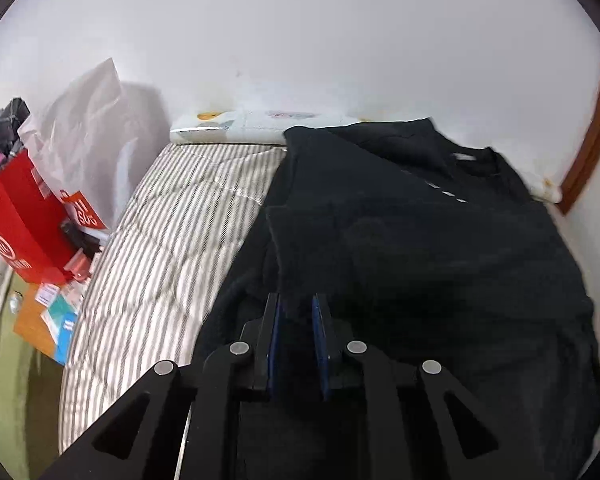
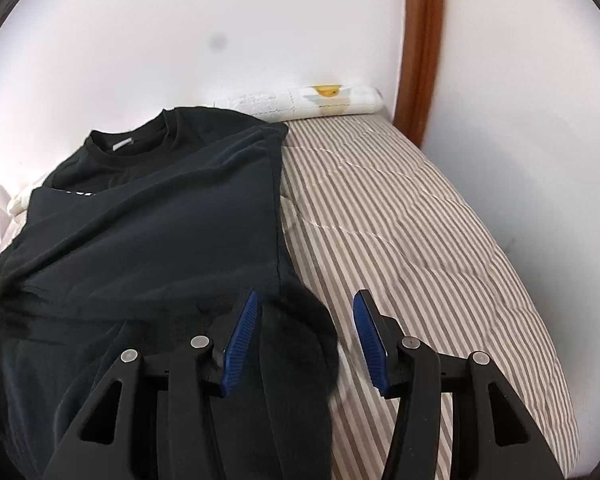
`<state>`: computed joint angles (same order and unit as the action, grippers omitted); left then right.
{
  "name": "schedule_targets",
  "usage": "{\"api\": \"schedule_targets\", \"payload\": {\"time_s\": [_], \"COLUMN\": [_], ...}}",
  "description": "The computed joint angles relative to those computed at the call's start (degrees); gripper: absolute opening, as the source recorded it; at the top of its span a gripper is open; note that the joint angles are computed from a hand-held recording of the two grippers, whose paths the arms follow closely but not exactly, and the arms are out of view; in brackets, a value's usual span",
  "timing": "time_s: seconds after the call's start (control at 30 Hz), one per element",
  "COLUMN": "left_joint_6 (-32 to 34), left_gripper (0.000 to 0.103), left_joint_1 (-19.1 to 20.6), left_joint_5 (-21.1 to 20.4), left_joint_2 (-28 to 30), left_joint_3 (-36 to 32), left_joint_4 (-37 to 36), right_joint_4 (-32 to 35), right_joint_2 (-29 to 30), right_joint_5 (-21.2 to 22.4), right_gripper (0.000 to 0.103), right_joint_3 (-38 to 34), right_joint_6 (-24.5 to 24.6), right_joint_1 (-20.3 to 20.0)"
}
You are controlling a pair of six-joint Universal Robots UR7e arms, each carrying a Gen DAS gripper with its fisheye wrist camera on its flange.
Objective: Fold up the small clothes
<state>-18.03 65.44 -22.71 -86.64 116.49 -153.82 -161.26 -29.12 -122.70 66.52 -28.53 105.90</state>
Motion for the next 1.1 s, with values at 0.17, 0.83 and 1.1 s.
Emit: {"api": "schedule_targets", "payload": {"time_s": [0.17,0.83,1.1], "left_joint_6": [-11.42,-43.77,-50.64], "left_gripper": [0.018,0.058,0.058], "left_joint_1": [-3.81,-13.00,-15.40], "left_joint_5": [1.40,-1.55,0.10], "left_joint_2": [-6.82,-27.42,-28.60], "left_joint_3": [5.25,21.94,23.64], "left_joint_4": [12.41,42.81,48.60], "right_joint_4": [-2.96,-8.82,-10.66], "right_joint_2": [-5.40,-19.72,-17.91], "right_joint_5": [0.42,9.51,8.40], "right_gripper": [0.050,0.057,0.056], "right_joint_3": [8.56,35.28,35.84], "right_joint_6": [0.24,-1.94,-4.42], "right_joint_1": [-0.15,-4.99,-3.29]}}
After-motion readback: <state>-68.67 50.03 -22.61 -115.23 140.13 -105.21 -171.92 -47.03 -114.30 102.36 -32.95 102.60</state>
